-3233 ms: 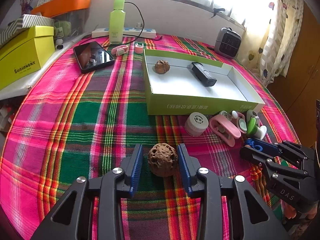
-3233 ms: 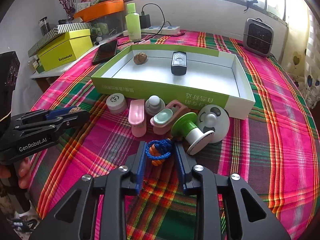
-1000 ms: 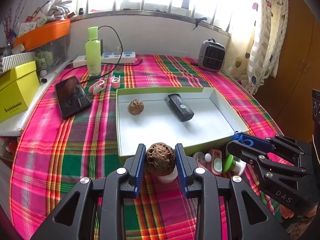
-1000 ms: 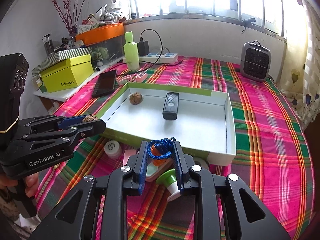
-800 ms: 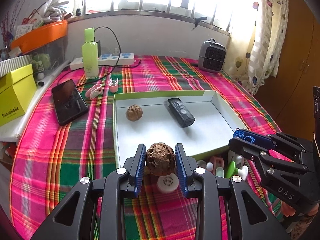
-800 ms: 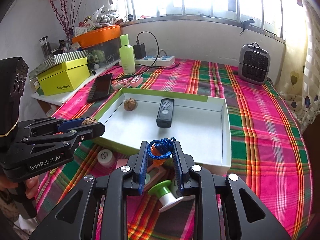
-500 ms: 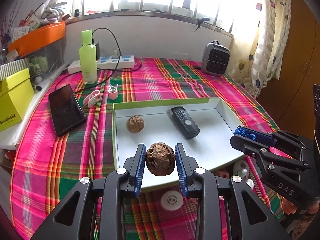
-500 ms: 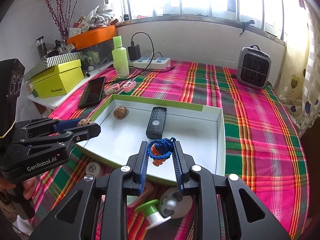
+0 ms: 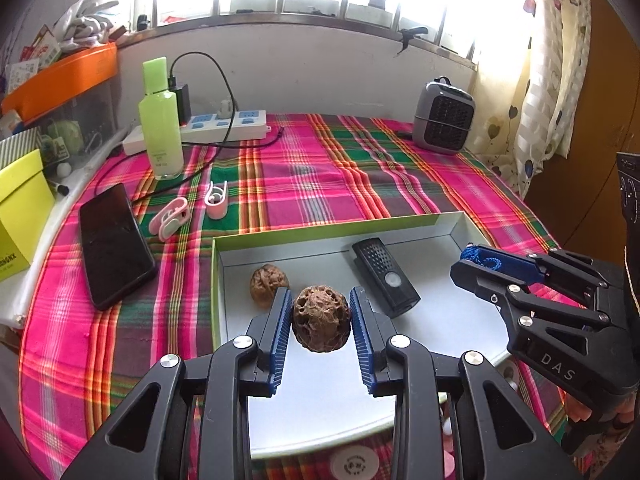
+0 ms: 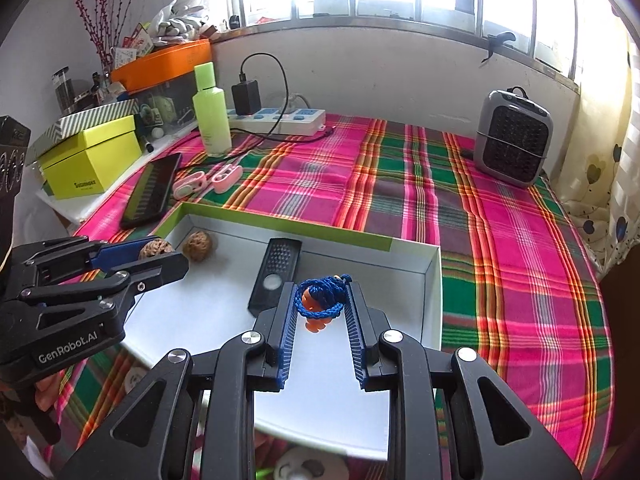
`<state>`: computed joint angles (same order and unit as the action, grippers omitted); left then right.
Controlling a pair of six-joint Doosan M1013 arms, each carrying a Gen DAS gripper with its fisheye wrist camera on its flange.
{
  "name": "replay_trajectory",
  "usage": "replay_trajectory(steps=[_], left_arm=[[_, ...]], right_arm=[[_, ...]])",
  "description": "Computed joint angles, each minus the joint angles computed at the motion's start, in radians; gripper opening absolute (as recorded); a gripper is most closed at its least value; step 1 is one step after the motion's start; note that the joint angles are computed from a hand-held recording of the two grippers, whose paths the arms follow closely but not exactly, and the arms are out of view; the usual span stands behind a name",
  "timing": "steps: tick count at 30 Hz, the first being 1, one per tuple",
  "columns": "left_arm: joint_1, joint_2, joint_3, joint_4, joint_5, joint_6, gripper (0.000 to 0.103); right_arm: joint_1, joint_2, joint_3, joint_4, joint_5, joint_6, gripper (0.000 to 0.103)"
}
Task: Organize objects
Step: 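Carry the walnut and blue rope toy into the white box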
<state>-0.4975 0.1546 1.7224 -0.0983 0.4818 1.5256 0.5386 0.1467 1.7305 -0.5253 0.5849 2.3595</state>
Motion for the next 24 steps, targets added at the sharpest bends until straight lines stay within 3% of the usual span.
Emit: replay_trajectory(steps=[12,24], left_arm=[[-0.001,0.068,-0.068,0.017,0.048,-0.027,0.028],[-0.006,0.102,-0.103,0.019,0.078,-0.023,0.028]], right_arm=[[-0.044,0.061,-0.057,0.138,0.034,-0.156,0.025],[-0.057,0.086,-0.085,0.157,0.068,-0.182,0.025]])
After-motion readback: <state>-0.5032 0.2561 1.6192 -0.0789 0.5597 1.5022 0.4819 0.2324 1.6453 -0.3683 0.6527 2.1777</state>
